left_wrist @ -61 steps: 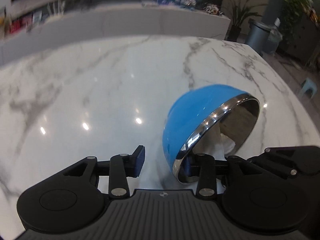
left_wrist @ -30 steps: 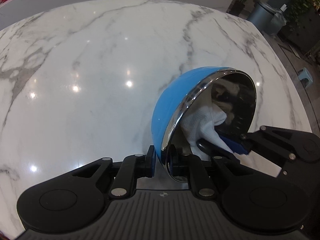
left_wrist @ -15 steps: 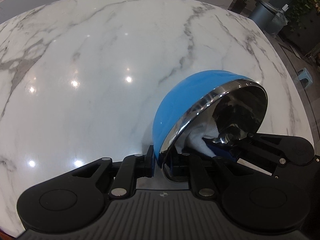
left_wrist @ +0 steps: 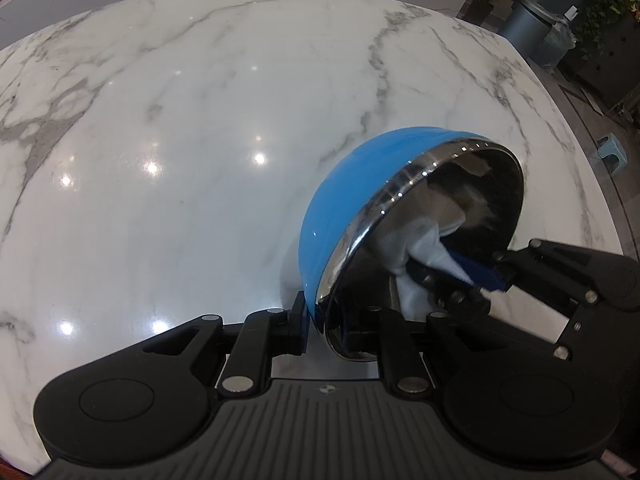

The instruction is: Clean bowl

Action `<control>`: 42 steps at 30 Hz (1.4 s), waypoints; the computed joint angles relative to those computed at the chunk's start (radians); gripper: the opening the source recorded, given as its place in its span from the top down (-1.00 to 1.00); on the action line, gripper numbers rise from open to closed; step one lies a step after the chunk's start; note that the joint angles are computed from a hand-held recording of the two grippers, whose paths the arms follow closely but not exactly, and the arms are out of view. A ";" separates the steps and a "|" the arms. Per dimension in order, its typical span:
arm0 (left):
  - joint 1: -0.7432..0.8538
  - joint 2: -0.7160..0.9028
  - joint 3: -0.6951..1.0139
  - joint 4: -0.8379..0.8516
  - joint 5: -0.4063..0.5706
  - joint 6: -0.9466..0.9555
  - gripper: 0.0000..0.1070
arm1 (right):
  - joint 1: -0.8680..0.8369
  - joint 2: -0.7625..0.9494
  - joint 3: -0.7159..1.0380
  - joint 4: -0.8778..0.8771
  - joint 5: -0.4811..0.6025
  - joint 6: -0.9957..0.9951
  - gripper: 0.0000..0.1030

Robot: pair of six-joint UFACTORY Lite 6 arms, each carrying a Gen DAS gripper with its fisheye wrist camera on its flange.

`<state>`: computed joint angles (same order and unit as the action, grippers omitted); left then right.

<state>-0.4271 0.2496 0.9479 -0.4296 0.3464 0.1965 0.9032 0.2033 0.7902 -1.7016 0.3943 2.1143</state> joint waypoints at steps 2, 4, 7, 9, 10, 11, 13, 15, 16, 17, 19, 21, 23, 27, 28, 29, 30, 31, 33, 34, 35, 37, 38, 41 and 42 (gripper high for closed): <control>0.004 0.004 0.000 -0.008 -0.001 0.008 0.72 | -0.026 0.013 0.011 -0.060 -0.028 0.058 0.80; 0.008 0.007 0.000 -0.017 -0.003 0.016 0.71 | -0.044 0.033 0.030 -0.110 -0.053 0.100 0.80; 0.018 0.010 -0.001 -0.034 -0.003 0.034 0.71 | -0.054 0.026 0.014 -0.210 -0.073 0.196 0.78; 0.028 0.014 0.001 -0.050 0.001 0.050 0.71 | -0.079 0.024 0.011 -0.311 -0.111 0.291 0.78; 0.032 0.015 0.001 -0.058 0.001 0.056 0.71 | -0.088 0.021 0.008 -0.352 -0.129 0.326 0.78; 0.036 0.017 0.000 -0.066 0.000 0.063 0.71 | -0.093 0.017 0.008 -0.367 -0.153 0.330 0.78; 0.040 0.020 -0.001 -0.080 -0.002 0.073 0.71 | -0.098 0.018 0.015 -0.361 -0.180 0.303 0.78; 0.045 0.019 -0.005 -0.101 -0.003 0.095 0.71 | -0.093 0.016 0.019 -0.296 -0.184 0.226 0.79; 0.046 0.019 -0.005 -0.110 -0.005 0.106 0.71 | -0.098 0.011 0.017 -0.288 -0.190 0.224 0.79; 0.046 0.013 -0.012 -0.118 -0.014 0.123 0.71 | -0.100 0.007 0.015 -0.285 -0.194 0.227 0.79; 0.039 -0.006 -0.027 -0.099 -0.048 0.112 0.70 | -0.107 0.003 0.014 -0.273 -0.200 0.221 0.79; 0.026 -0.054 -0.055 -0.034 -0.101 0.065 0.63 | -0.108 -0.005 0.009 -0.250 -0.195 0.194 0.79; 0.024 -0.084 -0.061 -0.027 -0.116 0.071 0.61 | -0.106 -0.009 0.007 -0.242 -0.197 0.184 0.79; 0.005 -0.099 -0.040 0.027 -0.154 0.055 0.61 | -0.096 0.000 0.011 -0.215 -0.188 0.152 0.79; -0.002 -0.086 -0.026 0.044 -0.161 0.042 0.61 | -0.092 0.001 0.014 -0.197 -0.185 0.132 0.79; -0.008 -0.072 -0.012 0.060 -0.166 0.028 0.62 | -0.090 0.002 0.015 -0.188 -0.181 0.123 0.79; -0.009 -0.064 -0.004 0.041 -0.166 0.043 0.67 | -0.086 -0.001 0.015 -0.152 -0.174 0.081 0.79; -0.009 -0.057 0.003 0.042 -0.165 0.034 0.68 | -0.083 -0.006 0.013 -0.141 -0.169 0.069 0.79; -0.008 -0.039 0.019 0.061 -0.158 0.001 0.74 | -0.080 -0.015 0.007 -0.135 -0.160 0.064 0.79; -0.006 -0.033 0.026 0.068 -0.150 -0.009 0.75 | -0.081 -0.019 0.004 -0.139 -0.158 0.068 0.79; 0.003 -0.016 0.044 0.067 -0.125 -0.020 0.79 | -0.082 -0.024 0.001 -0.143 -0.155 0.072 0.78; 0.017 0.003 0.061 0.069 -0.096 -0.038 0.84 | -0.085 -0.045 -0.012 -0.167 -0.146 0.098 0.76; 0.023 0.014 0.069 0.066 -0.081 -0.042 0.87 | -0.087 -0.055 -0.018 -0.180 -0.142 0.112 0.74; 0.044 0.035 0.081 0.007 -0.044 0.000 0.87 | -0.093 -0.069 -0.028 -0.266 -0.134 0.187 0.69; 0.051 0.039 0.083 -0.006 -0.029 0.004 0.87 | -0.093 -0.069 -0.027 -0.281 -0.133 0.196 0.68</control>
<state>-0.3764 0.2886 1.0314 -0.4360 0.3171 0.2000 0.8100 0.1342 0.7630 -1.9830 0.2616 2.3107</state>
